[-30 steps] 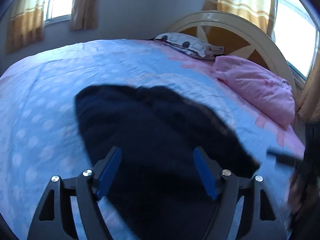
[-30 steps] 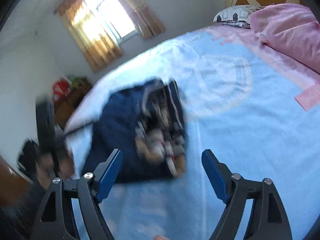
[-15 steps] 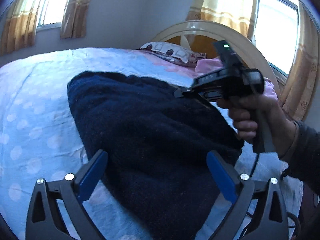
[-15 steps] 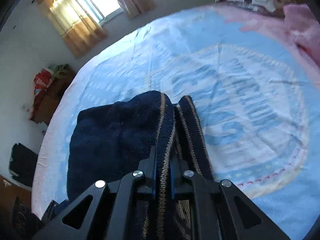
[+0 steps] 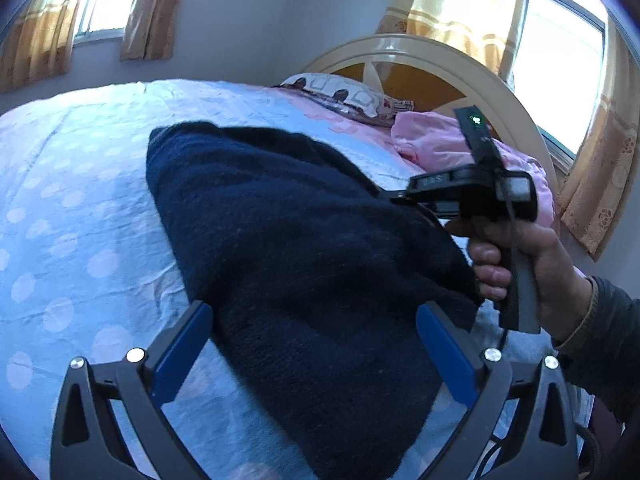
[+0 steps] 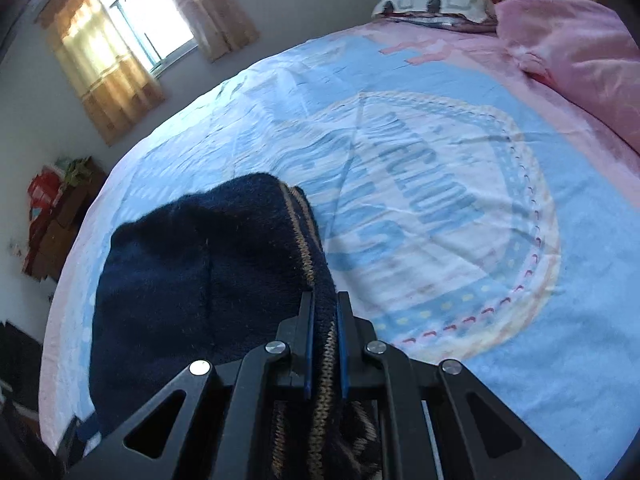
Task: Fold small clothes
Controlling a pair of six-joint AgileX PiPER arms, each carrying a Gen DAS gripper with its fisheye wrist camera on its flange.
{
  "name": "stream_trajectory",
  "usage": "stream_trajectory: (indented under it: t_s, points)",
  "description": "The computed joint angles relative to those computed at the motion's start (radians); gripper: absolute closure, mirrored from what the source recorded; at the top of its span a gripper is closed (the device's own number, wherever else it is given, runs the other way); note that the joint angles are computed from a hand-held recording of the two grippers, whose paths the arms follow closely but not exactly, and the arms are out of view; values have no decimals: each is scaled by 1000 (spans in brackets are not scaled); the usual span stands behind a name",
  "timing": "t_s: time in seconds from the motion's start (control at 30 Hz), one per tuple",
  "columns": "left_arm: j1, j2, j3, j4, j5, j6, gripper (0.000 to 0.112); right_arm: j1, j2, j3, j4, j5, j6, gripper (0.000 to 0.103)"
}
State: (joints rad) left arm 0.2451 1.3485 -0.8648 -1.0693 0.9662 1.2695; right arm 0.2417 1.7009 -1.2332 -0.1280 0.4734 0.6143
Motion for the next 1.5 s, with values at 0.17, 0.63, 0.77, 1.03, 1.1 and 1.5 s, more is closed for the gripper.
stream_trajectory:
  t_s: [0.17, 0.63, 0.77, 1.03, 1.1, 1.5]
  points:
    - [-5, 5, -1, 11, -2, -33, 9, -10, -198, 150, 70, -55, -110, 61]
    - [-16, 23, -16, 50, -9, -66, 9, -35, -265, 377, 530, -101, -592, 103]
    - [14, -19, 18, 9, -38, -53, 9, -57, -291, 324, 513, 0, -585, 99]
    - [-13, -28, 28, 49, -126, -122, 9, 179, -90, -115, -38, 124, -187, 25]
    - [-22, -5, 7, 87, -132, -176, 9, 198, 58, -260, -68, 206, -172, 34]
    - [17, 79, -50, 126, -50, -254, 9, 147, 106, -258, -124, 247, -85, 35]
